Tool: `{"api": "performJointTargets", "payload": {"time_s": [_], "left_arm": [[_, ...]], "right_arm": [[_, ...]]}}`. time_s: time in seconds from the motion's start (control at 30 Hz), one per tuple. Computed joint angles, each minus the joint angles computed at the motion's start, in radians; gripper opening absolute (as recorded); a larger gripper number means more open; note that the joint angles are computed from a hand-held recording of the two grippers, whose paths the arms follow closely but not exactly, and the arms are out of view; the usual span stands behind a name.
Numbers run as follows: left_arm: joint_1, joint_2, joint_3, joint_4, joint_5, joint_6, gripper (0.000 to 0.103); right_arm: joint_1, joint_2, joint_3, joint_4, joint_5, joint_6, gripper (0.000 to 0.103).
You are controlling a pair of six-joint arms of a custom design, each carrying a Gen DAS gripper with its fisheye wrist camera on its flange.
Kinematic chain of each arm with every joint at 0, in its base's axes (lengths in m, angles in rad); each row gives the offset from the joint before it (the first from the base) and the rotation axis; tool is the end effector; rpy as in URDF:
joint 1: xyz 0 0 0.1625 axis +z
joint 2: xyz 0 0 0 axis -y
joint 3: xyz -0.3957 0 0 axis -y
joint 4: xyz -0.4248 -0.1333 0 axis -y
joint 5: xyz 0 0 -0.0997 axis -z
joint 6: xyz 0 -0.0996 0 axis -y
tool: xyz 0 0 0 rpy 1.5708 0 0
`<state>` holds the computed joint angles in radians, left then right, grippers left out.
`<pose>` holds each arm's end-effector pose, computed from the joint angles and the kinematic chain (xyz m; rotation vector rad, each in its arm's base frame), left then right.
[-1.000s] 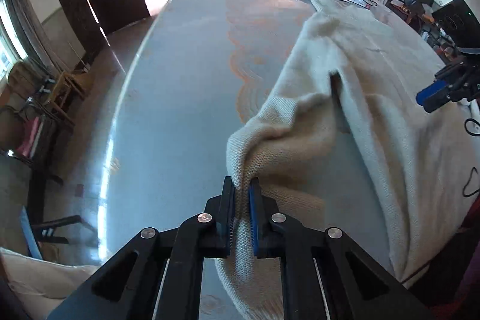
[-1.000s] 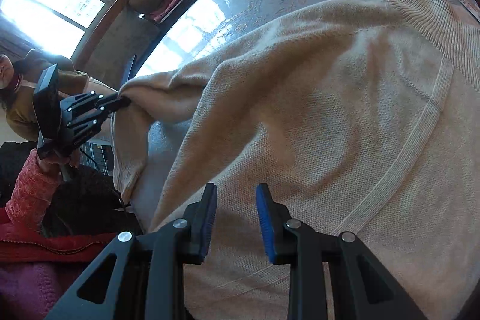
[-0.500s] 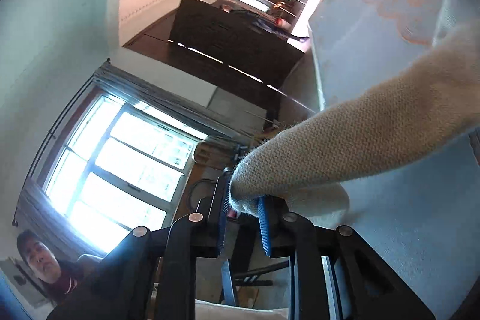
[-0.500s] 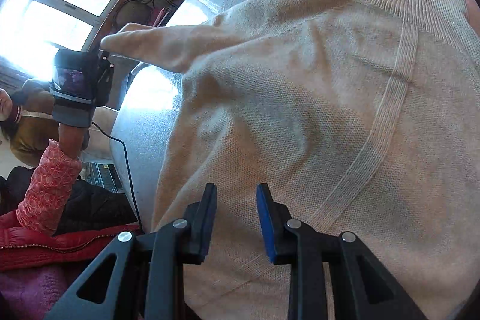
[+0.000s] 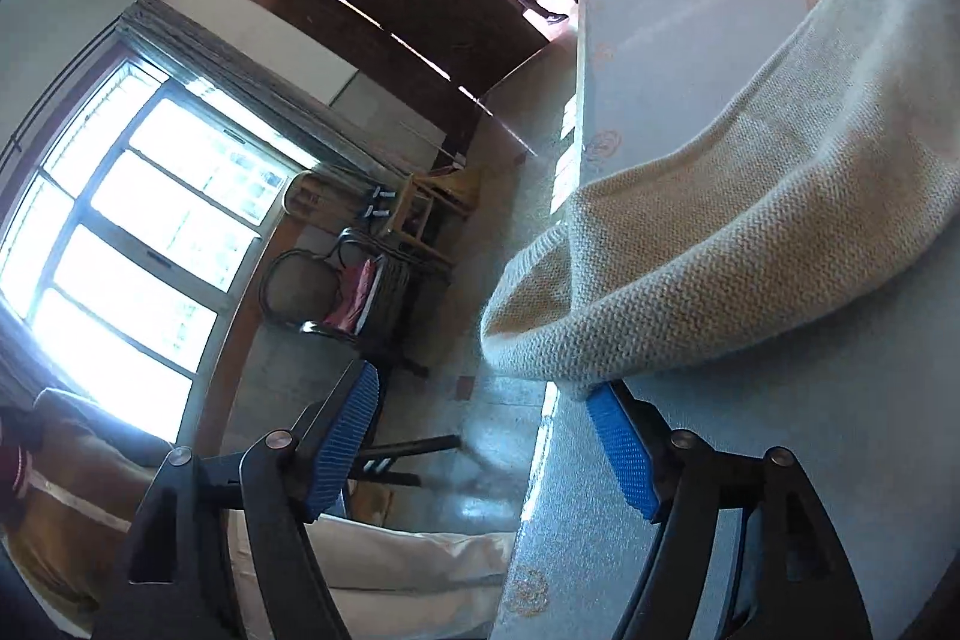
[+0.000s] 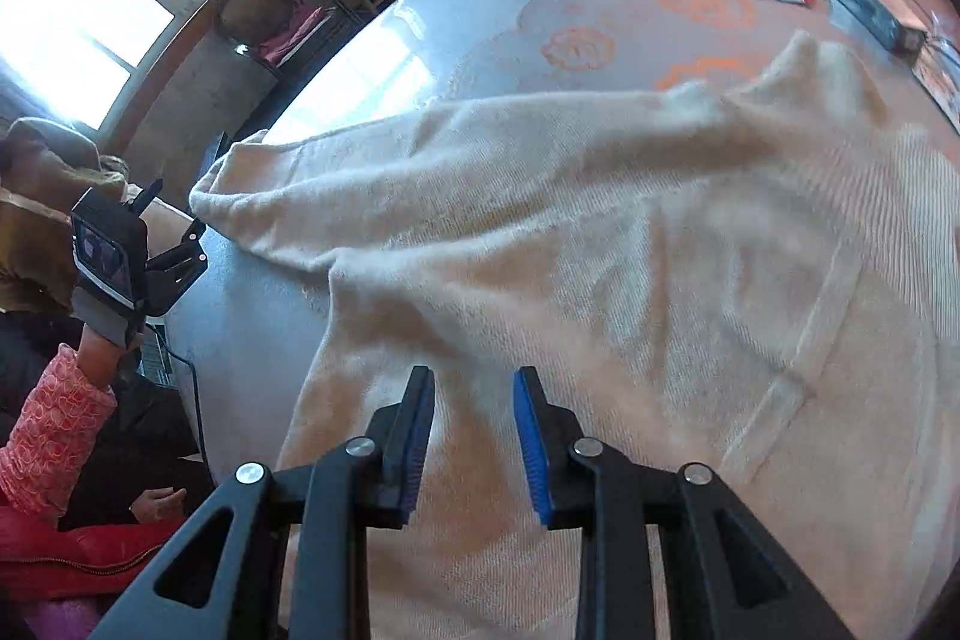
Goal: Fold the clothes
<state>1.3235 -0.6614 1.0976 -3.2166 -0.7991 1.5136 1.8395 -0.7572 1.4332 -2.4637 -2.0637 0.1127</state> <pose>0.0009 -0.8246 0.2941 1.0633 1.5320 -0.5689 0.2783 -0.6859 0.1043 0.1351 -2.6665 0.4126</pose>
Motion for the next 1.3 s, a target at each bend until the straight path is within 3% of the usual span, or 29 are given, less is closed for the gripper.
{"api": "performJointTargets", "payload": {"time_s": [0.1, 0.13, 0.2, 0.3, 0.37, 0.5, 0.6, 0.7, 0.77, 0.9, 1.0, 1.07, 1.13, 1.23, 1.3], "left_arm": [[0.003, 0.035, -0.090, 0.128, 0.128, -0.164, 0.074], [0.006, 0.065, -0.147, 0.145, 0.182, -0.186, 0.074], [0.010, 0.075, -0.186, 0.185, 0.211, -0.247, 0.073], [0.015, 0.098, -0.273, 0.229, 0.248, -0.399, 0.073], [0.016, 0.092, -0.295, 0.217, 0.239, -0.483, 0.073], [0.007, 0.048, -0.263, 0.302, 0.146, -0.599, 0.073], [-0.002, 0.085, -0.336, 0.550, 0.105, -0.679, 0.073], [-0.014, 0.132, -0.394, 0.750, 0.162, -0.699, 0.073], [-0.022, 0.105, -0.327, 0.744, 0.198, -0.658, 0.073], [-0.023, -0.011, -0.099, 0.552, 0.226, -0.526, 0.073], [-0.019, -0.058, -0.045, 0.576, 0.217, -0.601, 0.073], [-0.014, -0.045, -0.076, 0.596, 0.196, -0.643, 0.073], [-0.009, 0.021, -0.154, 0.528, 0.190, -0.597, 0.073], [-0.004, 0.159, -0.349, 0.501, 0.197, -0.537, 0.073], [0.004, 0.281, -0.529, 0.493, 0.211, -0.464, 0.073]], "right_arm": [[0.032, 0.145, -0.234, 0.115, -0.002, -0.120, 0.028], [0.049, 0.208, -0.322, 0.152, -0.041, -0.164, 0.028], [0.076, 0.318, -0.474, 0.225, -0.114, -0.237, 0.028], [0.076, 0.456, -0.671, 0.348, -0.177, -0.232, 0.026], [0.066, 0.494, -0.712, 0.382, -0.220, -0.194, 0.026], [0.039, 0.469, -0.669, 0.423, -0.195, -0.104, 0.027], [0.042, 0.429, -0.601, 0.412, -0.206, -0.107, 0.027], [0.044, 0.389, -0.540, 0.430, -0.220, -0.083, 0.027], [0.045, 0.355, -0.493, 0.447, -0.226, -0.056, 0.027], [0.042, 0.289, -0.402, 0.467, -0.215, -0.024, 0.027], [0.041, 0.263, -0.370, 0.433, -0.200, -0.043, 0.027], [0.041, 0.256, -0.362, 0.391, -0.186, -0.065, 0.027], [0.041, 0.251, -0.360, 0.368, -0.179, -0.074, 0.027], [0.034, 0.224, -0.322, 0.314, -0.200, -0.062, 0.027], [0.022, 0.145, -0.211, 0.184, -0.194, -0.040, 0.027]]}}
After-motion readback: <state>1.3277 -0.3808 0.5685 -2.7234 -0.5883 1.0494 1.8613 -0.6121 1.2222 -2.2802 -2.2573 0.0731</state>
